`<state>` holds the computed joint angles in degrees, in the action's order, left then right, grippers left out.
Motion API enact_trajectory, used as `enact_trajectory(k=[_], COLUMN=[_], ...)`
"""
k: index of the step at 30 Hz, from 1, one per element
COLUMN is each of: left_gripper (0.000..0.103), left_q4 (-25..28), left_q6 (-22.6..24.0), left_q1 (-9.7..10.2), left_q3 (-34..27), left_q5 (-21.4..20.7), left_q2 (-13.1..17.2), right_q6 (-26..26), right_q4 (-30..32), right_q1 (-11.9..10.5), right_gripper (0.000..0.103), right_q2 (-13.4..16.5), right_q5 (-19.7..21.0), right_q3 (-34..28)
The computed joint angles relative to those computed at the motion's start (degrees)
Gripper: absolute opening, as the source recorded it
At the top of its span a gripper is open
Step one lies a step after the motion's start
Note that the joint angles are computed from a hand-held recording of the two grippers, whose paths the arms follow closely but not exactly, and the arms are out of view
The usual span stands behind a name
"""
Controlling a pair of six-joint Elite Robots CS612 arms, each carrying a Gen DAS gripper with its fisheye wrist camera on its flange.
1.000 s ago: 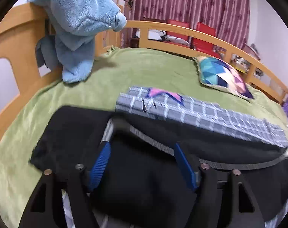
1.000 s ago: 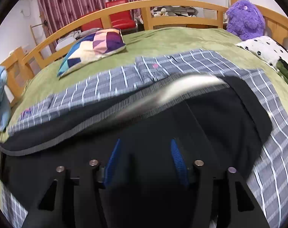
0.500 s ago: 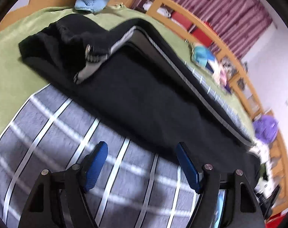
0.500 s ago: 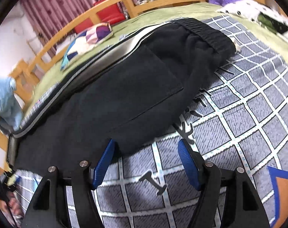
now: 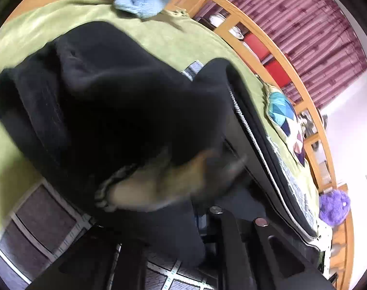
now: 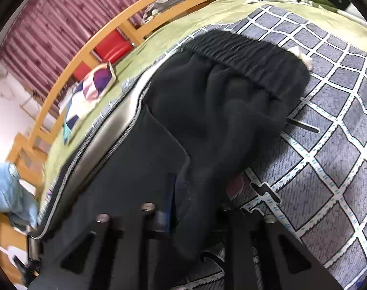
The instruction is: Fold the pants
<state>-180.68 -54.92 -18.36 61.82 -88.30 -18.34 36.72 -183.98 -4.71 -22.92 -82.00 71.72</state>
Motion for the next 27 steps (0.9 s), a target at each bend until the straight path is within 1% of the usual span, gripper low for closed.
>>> enact_trajectory(k=[2, 3, 4, 5, 7, 9, 10, 12, 13, 14, 16, 17, 18, 19, 20, 21, 22, 23, 24, 25, 26, 27], left_gripper=[0.010, 0.009, 0.009, 0.009, 0.009, 0.009, 0.010, 0.010, 0.010, 0.010, 0.012, 0.014, 0.021, 0.033, 0.038, 0.046, 0.051, 0.053, 0.059, 0.063, 0.064, 0.064], left_q4=[-2.21, -2.73, -3.69, -4.72, -7.70, -10.88, -12.45, -14.81, -14.83, -13.61, -11.43, -10.41, -8.93, -7.61, -5.79, -4.40, -4.35, -4.91, -5.24, -5.59, -5.92, -6.41], left_q6=[0.74, 1.87, 3.08, 4.16, 6.18, 6.42, 6.34, 6.37, 6.05, 5.93, 7.21, 7.66, 8.33, 8.13, 8.24, 8.77, 9.33, 10.35, 11.16, 11.52, 11.46, 10.93], left_q1=[-0.19, -0.61, -1.00, -1.42, -2.48, -3.15, -3.47, -4.16, -4.50, -4.87, -5.37, -5.66, -5.92, -6.51, -6.73, -7.05, -7.50, -7.83, -8.27, -8.59, -8.83, -9.16], left_q3=[2.56, 3.96, 6.05, 8.30, 14.58, 19.98, 22.40, 27.42, 29.16, 30.41, 31.49, 31.85, 31.91, 32.23, 32.43, 33.02, 34.04, 35.05, 35.59, 35.92, 36.45, 37.20], left_q5=[0.28, 0.99, 1.60, 2.21, 3.10, 2.42, 2.03, 1.33, 1.20, 1.04, 1.19, 1.86, 2.78, 4.11, 5.59, 7.14, 8.24, 9.21, 10.17, 11.03, 11.88, 12.49], left_q2=[-1.73, -2.81, -4.23, -5.66, -9.15, -11.49, -12.37, -14.04, -14.47, -14.72, -14.48, -14.60, -14.73, -15.14, -15.74, -16.58, -17.33, -18.03, -18.63, -18.86, -19.25, -19.49], right_q6=[1.44, 1.49, 0.58, -0.99, -6.82, -10.65, -11.87, -12.55, -12.60, -13.00, -14.42, -14.42, -13.80, -13.23, -12.36, -11.52, -10.56, -10.00, -9.55, -8.44, -7.04, -5.30], right_q4=[-4.70, -7.36, -8.19, -9.34, -11.31, -13.09, -14.12, -14.57, -14.62, -14.31, -12.48, -11.04, -10.44, -10.29, -10.88, -12.36, -15.07, -17.56, -19.97, -22.96, -25.17, -26.93], right_q1=[-0.15, -0.21, -0.10, 0.20, 1.00, 0.94, 0.49, -1.03, -1.80, -2.22, -2.67, -3.15, -3.49, -3.87, -4.11, -4.21, -4.39, -4.55, -4.78, -5.09, -5.28, -5.64], right_gripper=[0.012, 0.012, 0.011, 0.011, 0.011, 0.011, 0.011, 0.011, 0.011, 0.012, 0.014, 0.015, 0.017, 0.024, 0.034, 0.040, 0.045, 0.049, 0.052, 0.059, 0.067, 0.070], right_q2=[-1.56, -2.94, -4.08, -5.58, -8.92, -11.59, -13.04, -15.64, -16.40, -16.59, -16.62, -15.97, -15.52, -15.11, -14.79, -14.65, -14.60, -14.61, -14.55, -14.43, -14.14, -13.68], right_q5=[-0.06, 0.68, 0.61, -0.46, -4.07, -5.56, -5.36, -2.67, -1.25, -0.62, -0.20, 1.31, 2.58, 3.65, 3.76, 3.41, 3.25, 3.09, 3.10, 2.82, 2.37, 2.44], right_q3=[2.68, 4.77, 6.13, 8.05, 12.54, 17.06, 20.05, 25.45, 27.65, 28.79, 30.97, 31.49, 31.87, 32.25, 33.12, 34.04, 35.33, 36.39, 37.23, 38.03, 38.28, 38.09])
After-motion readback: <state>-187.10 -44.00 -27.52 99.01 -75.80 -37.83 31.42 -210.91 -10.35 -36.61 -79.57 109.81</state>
